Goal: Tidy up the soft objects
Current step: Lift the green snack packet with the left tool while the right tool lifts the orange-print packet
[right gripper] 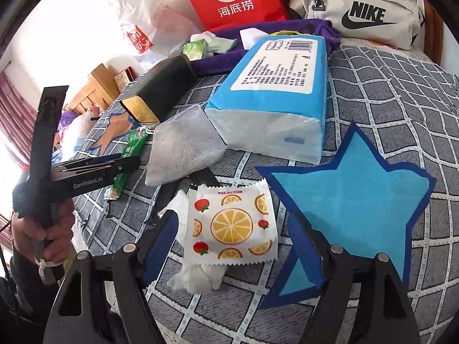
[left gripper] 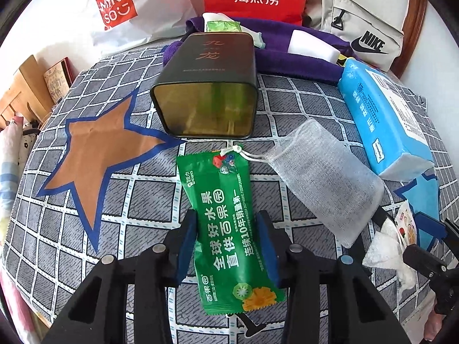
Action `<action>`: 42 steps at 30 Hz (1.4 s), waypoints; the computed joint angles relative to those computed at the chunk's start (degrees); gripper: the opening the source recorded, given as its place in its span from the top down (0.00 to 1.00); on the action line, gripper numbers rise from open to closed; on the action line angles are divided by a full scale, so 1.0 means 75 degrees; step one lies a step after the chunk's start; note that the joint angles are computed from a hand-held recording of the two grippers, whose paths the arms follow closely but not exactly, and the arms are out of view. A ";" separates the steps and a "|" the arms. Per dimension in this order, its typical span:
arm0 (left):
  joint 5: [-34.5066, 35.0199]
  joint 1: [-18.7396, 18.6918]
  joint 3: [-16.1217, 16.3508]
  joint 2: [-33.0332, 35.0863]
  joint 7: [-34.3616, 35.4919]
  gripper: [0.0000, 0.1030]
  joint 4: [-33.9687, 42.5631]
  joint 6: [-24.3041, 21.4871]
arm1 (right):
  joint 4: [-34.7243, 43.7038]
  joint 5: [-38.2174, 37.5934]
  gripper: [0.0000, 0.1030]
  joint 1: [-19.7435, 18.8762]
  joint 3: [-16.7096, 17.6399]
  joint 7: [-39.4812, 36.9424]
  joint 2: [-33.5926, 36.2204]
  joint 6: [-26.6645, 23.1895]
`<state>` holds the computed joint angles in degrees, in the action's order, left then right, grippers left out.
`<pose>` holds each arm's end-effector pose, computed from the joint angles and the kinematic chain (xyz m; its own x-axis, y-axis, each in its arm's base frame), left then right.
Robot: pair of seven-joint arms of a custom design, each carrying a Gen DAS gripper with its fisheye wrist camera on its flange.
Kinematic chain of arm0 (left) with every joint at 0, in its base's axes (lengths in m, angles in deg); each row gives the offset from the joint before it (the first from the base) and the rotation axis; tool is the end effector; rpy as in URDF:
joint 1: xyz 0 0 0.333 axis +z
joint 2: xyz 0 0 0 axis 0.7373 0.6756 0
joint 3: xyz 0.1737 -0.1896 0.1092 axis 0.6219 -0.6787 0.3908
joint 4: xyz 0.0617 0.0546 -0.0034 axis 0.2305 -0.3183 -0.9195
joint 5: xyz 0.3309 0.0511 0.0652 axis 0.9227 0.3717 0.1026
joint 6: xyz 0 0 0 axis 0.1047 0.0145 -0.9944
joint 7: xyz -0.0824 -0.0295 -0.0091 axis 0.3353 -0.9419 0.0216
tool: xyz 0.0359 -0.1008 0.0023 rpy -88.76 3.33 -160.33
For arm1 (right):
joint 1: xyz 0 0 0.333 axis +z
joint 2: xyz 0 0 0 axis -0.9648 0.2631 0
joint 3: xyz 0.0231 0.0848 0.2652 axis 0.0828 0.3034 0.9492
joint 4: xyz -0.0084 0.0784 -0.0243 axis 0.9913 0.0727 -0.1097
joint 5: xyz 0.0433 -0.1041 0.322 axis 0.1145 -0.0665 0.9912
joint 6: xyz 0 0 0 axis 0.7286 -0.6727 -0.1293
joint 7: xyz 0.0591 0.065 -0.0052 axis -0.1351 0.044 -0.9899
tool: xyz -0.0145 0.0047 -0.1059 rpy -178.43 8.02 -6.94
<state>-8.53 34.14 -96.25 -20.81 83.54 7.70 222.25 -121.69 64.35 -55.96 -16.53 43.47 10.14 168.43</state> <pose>0.6878 -0.2328 0.3962 -0.2600 -0.9653 -0.0225 -0.8497 0.2398 -0.4696 0.6086 0.2271 0.3648 0.0640 -0.9359 -0.3465 -0.8381 0.1381 -0.5277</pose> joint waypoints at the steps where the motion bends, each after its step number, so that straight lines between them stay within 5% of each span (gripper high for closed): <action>1: -0.0013 0.0020 -0.0011 -0.0074 -0.0013 0.61 -0.0130 0.0060 | 0.0051 -0.0041 0.20 0.0043 -0.0040 0.0036 0.0028 -0.0024; 8: -0.0134 0.0179 -0.0117 -0.0352 0.0056 0.61 -0.0638 0.0396 | 0.0341 -0.1230 0.22 0.0893 -0.0960 0.0877 0.0226 -0.0326; 12: -0.0332 0.0339 -0.0229 -0.0531 0.0121 0.61 -0.0948 0.0540 | 0.0141 -0.2146 0.42 0.1338 -0.1544 0.1657 0.0155 -0.0279; 23: -0.1189 0.0866 -0.0555 -0.0963 0.0438 0.62 -0.1659 0.0762 | -0.0361 -0.1073 0.45 0.0150 -0.0262 0.0939 -0.0307 0.0056; 31: -0.1473 0.1075 -0.0585 -0.1288 0.0521 0.65 -0.2109 0.1020 | -0.0467 -0.1442 0.45 0.0619 -0.0785 0.1377 -0.0636 0.0007; 36: -0.1650 0.1196 -0.0648 -0.1438 0.0577 0.66 -0.2293 0.1185 | -0.0445 -0.1390 0.45 0.0457 -0.0613 0.1405 -0.0677 -0.0041; 39: -0.1769 0.1249 -0.0707 -0.1446 0.0658 0.66 -0.2292 0.1176 | -0.0239 -0.1124 0.45 0.0265 -0.0418 0.1286 -0.0542 -0.0453; 42: -0.1840 0.1259 -0.0708 -0.1481 0.0656 0.66 -0.2375 0.1204 | -0.0095 -0.1696 0.45 0.0644 -0.0877 0.1824 -0.0402 -0.0884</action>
